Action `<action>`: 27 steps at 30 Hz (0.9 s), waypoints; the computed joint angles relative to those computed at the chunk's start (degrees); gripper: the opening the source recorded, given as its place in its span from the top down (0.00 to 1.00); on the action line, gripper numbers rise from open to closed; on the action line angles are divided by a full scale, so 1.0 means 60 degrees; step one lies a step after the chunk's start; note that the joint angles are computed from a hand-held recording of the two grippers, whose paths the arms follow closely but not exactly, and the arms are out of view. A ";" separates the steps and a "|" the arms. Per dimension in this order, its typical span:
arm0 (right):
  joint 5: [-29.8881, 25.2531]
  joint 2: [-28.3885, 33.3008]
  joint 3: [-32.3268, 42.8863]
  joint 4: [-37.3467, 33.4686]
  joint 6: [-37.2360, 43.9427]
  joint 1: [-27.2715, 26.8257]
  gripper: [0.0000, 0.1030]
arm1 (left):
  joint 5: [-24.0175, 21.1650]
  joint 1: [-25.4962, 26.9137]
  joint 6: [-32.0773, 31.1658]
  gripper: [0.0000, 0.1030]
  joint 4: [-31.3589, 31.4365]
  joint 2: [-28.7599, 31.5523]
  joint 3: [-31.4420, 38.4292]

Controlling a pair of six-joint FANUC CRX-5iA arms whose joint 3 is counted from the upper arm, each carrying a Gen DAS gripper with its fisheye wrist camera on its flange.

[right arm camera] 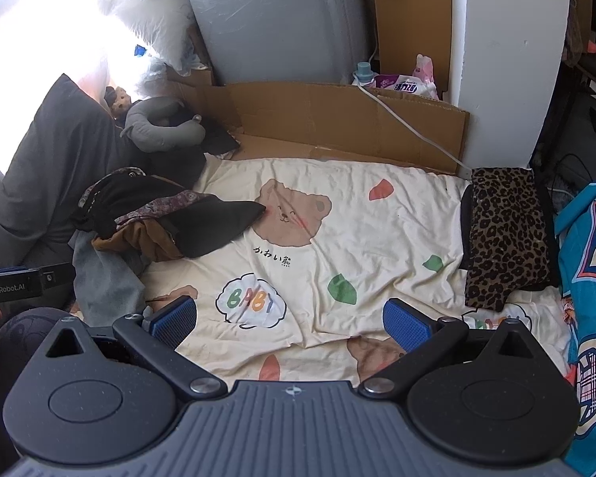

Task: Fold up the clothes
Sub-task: 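Move both tools toward the heap of clothes on the bed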

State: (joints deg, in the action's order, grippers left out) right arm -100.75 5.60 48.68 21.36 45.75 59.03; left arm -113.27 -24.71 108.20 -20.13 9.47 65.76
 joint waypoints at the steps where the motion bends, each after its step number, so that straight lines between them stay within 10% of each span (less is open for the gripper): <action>1: 0.0145 -0.0200 -0.0214 -0.0217 0.0104 -0.0192 0.00 | 0.0220 0.0125 0.0054 0.01 0.0136 -0.0219 -0.0367; 27: 0.0252 -0.0158 -0.0312 -0.0092 -0.0050 -0.0054 0.00 | 0.0137 -0.0060 0.0067 0.01 -0.0227 -0.0150 -0.0232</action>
